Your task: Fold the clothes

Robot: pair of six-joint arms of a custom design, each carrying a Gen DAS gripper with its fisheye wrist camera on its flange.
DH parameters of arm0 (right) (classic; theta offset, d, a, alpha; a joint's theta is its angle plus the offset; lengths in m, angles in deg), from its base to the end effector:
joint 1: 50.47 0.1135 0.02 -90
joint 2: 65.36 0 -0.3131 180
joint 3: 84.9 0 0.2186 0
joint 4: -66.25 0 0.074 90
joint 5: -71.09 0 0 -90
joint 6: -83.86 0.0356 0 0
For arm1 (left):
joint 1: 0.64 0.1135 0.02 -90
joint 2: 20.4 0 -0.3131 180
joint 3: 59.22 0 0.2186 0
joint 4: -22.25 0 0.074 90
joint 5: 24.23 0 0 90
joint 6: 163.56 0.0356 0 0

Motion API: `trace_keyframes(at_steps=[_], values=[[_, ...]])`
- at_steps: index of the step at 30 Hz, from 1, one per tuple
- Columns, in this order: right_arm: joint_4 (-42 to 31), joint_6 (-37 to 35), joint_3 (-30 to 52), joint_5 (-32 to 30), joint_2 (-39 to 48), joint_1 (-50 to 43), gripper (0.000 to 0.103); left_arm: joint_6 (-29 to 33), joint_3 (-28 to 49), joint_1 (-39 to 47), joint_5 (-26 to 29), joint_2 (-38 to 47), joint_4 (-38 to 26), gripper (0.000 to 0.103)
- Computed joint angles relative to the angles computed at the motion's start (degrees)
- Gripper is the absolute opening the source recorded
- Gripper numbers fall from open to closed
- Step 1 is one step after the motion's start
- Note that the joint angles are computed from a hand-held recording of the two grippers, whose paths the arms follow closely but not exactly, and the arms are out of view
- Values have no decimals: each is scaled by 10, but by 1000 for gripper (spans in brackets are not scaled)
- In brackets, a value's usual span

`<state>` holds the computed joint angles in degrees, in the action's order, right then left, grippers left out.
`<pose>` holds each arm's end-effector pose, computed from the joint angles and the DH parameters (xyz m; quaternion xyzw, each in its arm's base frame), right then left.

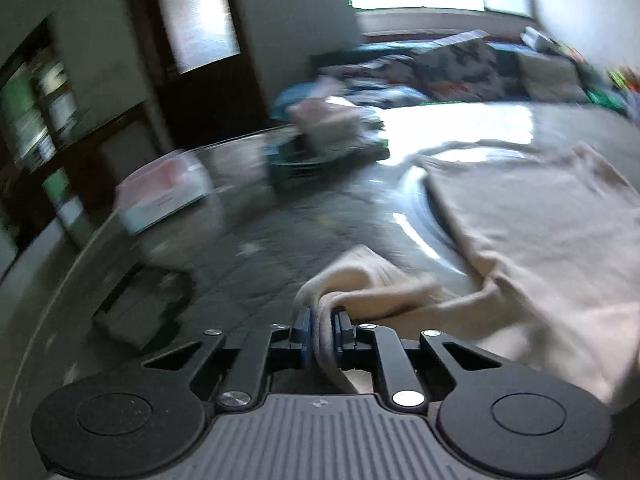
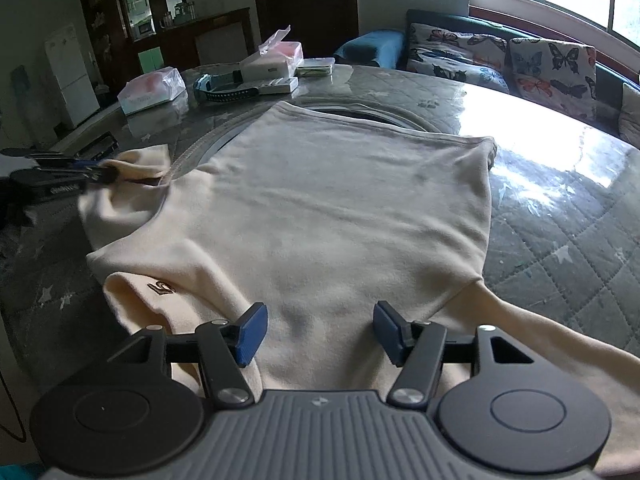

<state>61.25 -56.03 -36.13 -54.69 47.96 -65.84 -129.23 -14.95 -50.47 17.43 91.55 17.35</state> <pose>0.2696 -0.0525 0.1072 -0.3300 0.8782 0.1635 0.3053 0.1811 -0.1733 0.1085 -0.1079 0.8975 0.1350 0.4058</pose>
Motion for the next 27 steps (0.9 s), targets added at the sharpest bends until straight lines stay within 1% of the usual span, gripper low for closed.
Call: trace_keyframes(at_steps=[2, 3, 5, 6, 7, 11, 12, 13, 15, 16, 17, 20, 21, 22, 24, 25, 26, 27], values=[[3, -1, -3, 1, -1, 0, 60, -74, -26, -10, -7, -20, -16, 11], [4, -1, -3, 1, -1, 0, 60, -115, -36, -16, -10, -28, -32, 5], [4, -2, -3, 1, 0, 0, 60, -206, -51, -34, -16, -34, -74, 5], [3, -2, -3, 0, 0, -1, 60, -239, -69, -39, -9, -40, -70, 5], [4, -3, -3, 1, 0, 0, 60, -261, -87, -42, 2, -45, -59, 5], [5, -4, -3, 3, -1, 1, 61, -314, -118, -57, 14, -53, -66, 10], [6, -4, -4, 4, -1, 2, 62, -319, -118, -61, 13, -57, -73, 15], [7, -5, -4, 4, -1, 2, 62, -321, -118, -63, 11, -63, -80, 21], [6, -4, -4, 4, -1, 2, 62, -326, -112, -65, 5, -70, -97, 46], [6, -4, -5, 4, -2, 2, 62, -326, -110, -64, 2, -71, -103, 50], [6, -4, -5, 4, -2, 2, 62, -319, -110, -61, -1, -69, -99, 51], [4, -5, -5, 4, -2, 1, 62, -263, -103, -30, 2, -43, -69, 49], [5, -6, -6, 6, -3, 2, 62, -242, -100, -18, 3, -32, -59, 43], [5, -6, -7, 6, -4, 2, 62, -223, -97, -7, 4, -22, -49, 43], [-1, -7, -8, 2, -10, -2, 62, -178, -92, 12, 0, -7, -29, 31], [-5, -8, -9, -2, -14, -2, 62, -155, -88, 23, -2, -4, -22, 27], [-9, -8, -9, -6, -18, -3, 62, -132, -83, 34, -2, -1, -16, 20], [-15, -10, -11, -13, -27, 0, 62, -110, -77, 47, -2, 2, -11, 18]])
